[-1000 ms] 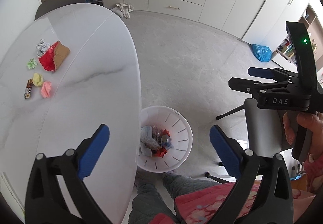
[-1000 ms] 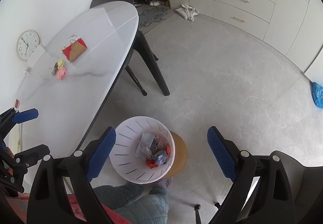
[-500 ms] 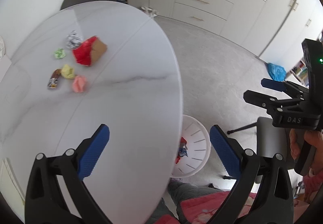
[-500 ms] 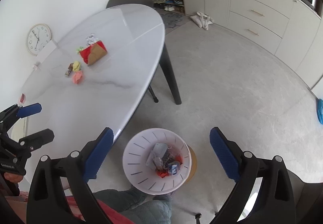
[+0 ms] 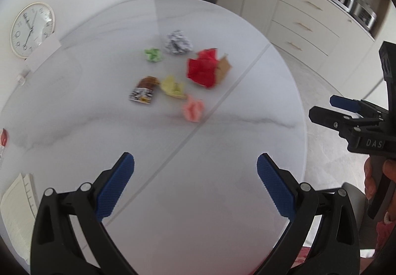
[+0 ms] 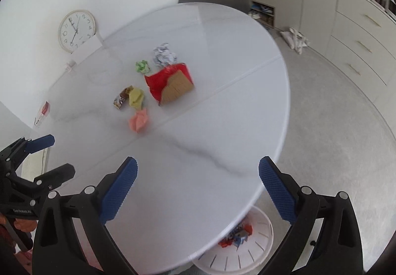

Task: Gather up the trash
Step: 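Move both open tools back over the trash on the table, then grasp the red-and-brown paper bag with the right tool while the left tool grasps the brown snack packet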

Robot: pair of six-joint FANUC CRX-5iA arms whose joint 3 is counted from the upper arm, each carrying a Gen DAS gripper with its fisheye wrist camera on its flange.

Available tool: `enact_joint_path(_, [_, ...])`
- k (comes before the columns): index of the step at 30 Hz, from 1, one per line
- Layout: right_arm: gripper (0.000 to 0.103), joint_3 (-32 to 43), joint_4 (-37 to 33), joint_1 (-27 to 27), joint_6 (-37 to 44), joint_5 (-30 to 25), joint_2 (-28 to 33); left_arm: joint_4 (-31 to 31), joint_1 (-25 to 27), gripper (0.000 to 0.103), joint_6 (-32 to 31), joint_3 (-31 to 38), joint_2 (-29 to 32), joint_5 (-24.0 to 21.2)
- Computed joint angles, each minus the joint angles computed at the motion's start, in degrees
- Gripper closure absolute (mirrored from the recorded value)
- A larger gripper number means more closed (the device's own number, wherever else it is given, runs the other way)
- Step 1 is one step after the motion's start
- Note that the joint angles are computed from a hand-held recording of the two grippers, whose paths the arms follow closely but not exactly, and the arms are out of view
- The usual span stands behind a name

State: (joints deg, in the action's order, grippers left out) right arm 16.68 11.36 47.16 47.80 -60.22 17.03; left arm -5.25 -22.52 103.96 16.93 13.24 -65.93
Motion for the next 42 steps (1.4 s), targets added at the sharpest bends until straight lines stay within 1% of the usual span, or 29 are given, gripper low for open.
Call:
enact_joint_path(3, [0.005,9.2,-2.6,-1.4,3.6,-2.9,6.9,-0.9,2.1,0.008,0.5,-0.1,0.4,0.7])
enact_joint_path(6, [0.005,18.6,-4.8,-3.0,4.2,-6.2,13.6,-0.9,4.4,0.008,0.1,0.1,1.6,1.5])
enact_joint_path(11, [0.005,34.4,-8.2,-5.4,-0.5,-12.8,24.7,-0.5,7.4,0.008,-1.2,1.6,4.9,3.1])
enact_joint_path(15, [0.005,44.6,-8.7,-6.2,-5.0,-18.6,31.9,-0.5,8.9,0.008,-3.8,4.2,8.4,4.5])
enact_joint_path(16, [0.009,47.4,-8.7,-6.2,-5.7,-20.3,33.7,-0.6,9.1,0.009,-4.7,5.1,9.5,4.7])
enact_joint_path(17, [0.017,51.0,-8.6,-6.3,-6.2,-22.9,36.0,-0.8,9.3,0.011,-5.7,5.8,10.3,4.8])
enact_joint_path(18, [0.020,53.8,-9.0,-6.4,-6.5,-24.8,37.7,-0.6,9.6,0.014,-6.9,6.7,11.4,5.0])
enact_joint_path(20, [0.036,57.6,-9.6,-6.5,-6.9,-27.6,40.0,1.0,10.5,0.018,-9.5,8.0,13.5,5.1])
enact_joint_path(21, [0.039,58.9,-9.6,-6.5,-7.0,-28.9,40.9,2.2,11.0,0.020,-11.0,8.5,14.4,5.3])
enact_joint_path(23, [0.055,58.0,-9.6,-6.5,-6.8,-29.0,40.6,4.4,11.8,0.022,-13.7,9.1,15.9,5.7])
enact_joint_path(24, [0.060,56.3,-9.0,-6.3,-6.6,-28.4,39.8,5.4,12.1,0.022,-15.1,9.2,16.5,6.0])
enact_joint_path(25, [0.075,55.3,-8.5,-6.2,-6.0,-28.2,39.2,5.9,12.2,0.022,-16.1,9.3,16.9,6.2])
enact_joint_path(26, [0.086,53.9,-9.2,-6.4,-5.5,-27.4,38.3,6.5,12.3,0.022,-17.3,9.5,17.5,6.4])
enact_joint_path(28, [0.097,50.2,-9.9,-6.7,-5.4,-25.6,36.2,7.1,12.3,0.023,-19.0,10.3,18.6,6.2])
enact_joint_path(32, [0.098,43.7,-9.8,-6.9,-5.4,-22.2,32.1,8.5,12.3,0.033,-20.5,12.4,21.1,5.4])
enact_joint_path(33, [0.098,42.1,-10.0,-7.1,-5.5,-21.1,31.0,9.0,12.3,0.039,-20.4,13.0,21.7,5.2])
enact_joint_path(34, [0.098,40.2,-9.9,-7.1,-5.6,-20.1,29.7,9.6,12.5,0.042,-20.5,13.0,22.1,5.1])
enact_joint_path(35, [0.098,38.8,-9.6,-7.1,-5.6,-19.3,28.6,10.6,12.7,0.048,-20.6,13.5,22.7,4.7])
enact_joint_path(37, [0.098,36.7,-9.2,-7.1,-5.6,-17.9,27.0,10.6,12.6,0.054,-20.7,13.2,22.7,5.8])
enact_joint_path(41, [0.098,32.0,-8.2,-7.2,-5.8,-15.3,23.1,11.3,12.7,0.070,-21.6,13.7,23.2,5.7])
enact_joint_path(42, [0.098,30.9,-8.0,-7.2,-5.8,-14.8,22.2,11.6,12.8,0.072,-21.5,13.6,23.1,5.7])
